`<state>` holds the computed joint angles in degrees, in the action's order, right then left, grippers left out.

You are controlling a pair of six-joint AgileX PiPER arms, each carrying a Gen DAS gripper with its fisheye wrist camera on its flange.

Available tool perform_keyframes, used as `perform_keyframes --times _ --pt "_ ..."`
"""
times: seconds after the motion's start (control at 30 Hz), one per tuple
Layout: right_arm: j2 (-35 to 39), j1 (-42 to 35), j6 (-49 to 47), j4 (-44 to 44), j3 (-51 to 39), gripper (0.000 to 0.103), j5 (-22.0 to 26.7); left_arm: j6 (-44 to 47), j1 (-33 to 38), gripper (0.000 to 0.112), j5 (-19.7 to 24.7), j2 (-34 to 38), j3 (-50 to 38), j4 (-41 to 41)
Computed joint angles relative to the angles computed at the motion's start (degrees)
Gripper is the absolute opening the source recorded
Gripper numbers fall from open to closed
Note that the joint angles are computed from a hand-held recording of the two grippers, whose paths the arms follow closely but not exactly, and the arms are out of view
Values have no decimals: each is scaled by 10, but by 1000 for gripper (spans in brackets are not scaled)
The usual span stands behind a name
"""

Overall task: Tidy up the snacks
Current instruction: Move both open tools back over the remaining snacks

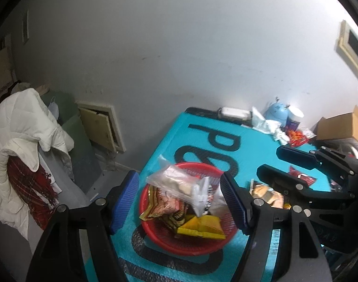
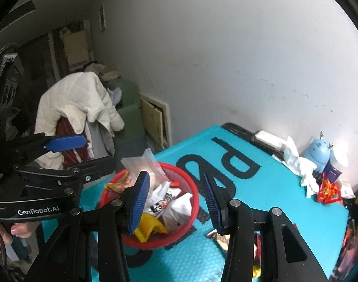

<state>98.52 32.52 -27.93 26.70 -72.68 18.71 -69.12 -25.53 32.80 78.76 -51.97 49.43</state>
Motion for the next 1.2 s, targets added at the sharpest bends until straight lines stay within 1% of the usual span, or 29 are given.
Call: perform_keyframes --times 0.07,0.17,0.33,0.43,0.53,0.67,0.77,0.8,0.87,0.93,1.07,1.2 --pt "-24 3 21 -23 18 46 -9 -16 -22 71 18 -11 0 18" --pt "-60 6 48 -52 45 50 -20 -42 -60 71 51 -24 -1 42" --pt "-119 13 102 -110 87 50 -28 -60 -114 71 81 -52 1 54" --pt "-163 19 155 -162 118 53 -31 -68 -150 71 97 -68 2 61" --pt "-208 28 223 -228 151 54 -38 -85 -189 71 122 -80 1 75" --pt "-264 41 338 -336 186 55 -32 -108 -254 71 168 -90 -5 99" --pt "-304 51 421 -411 212 55 -21 -122 -292 77 191 -90 -11 111" --pt "-316 53 442 -431 219 56 -17 -128 -302 77 193 -92 -9 116" --pt "-344 64 516 -499 235 56 0 -131 -316 77 189 -94 -11 117" --pt "-364 67 549 -530 247 56 12 -134 -331 77 185 -91 -13 118" --pt "-409 70 603 -580 274 58 43 -145 -359 77 185 -75 -21 124" --pt "-441 70 633 -602 293 59 69 -150 -371 77 165 -57 -25 124"
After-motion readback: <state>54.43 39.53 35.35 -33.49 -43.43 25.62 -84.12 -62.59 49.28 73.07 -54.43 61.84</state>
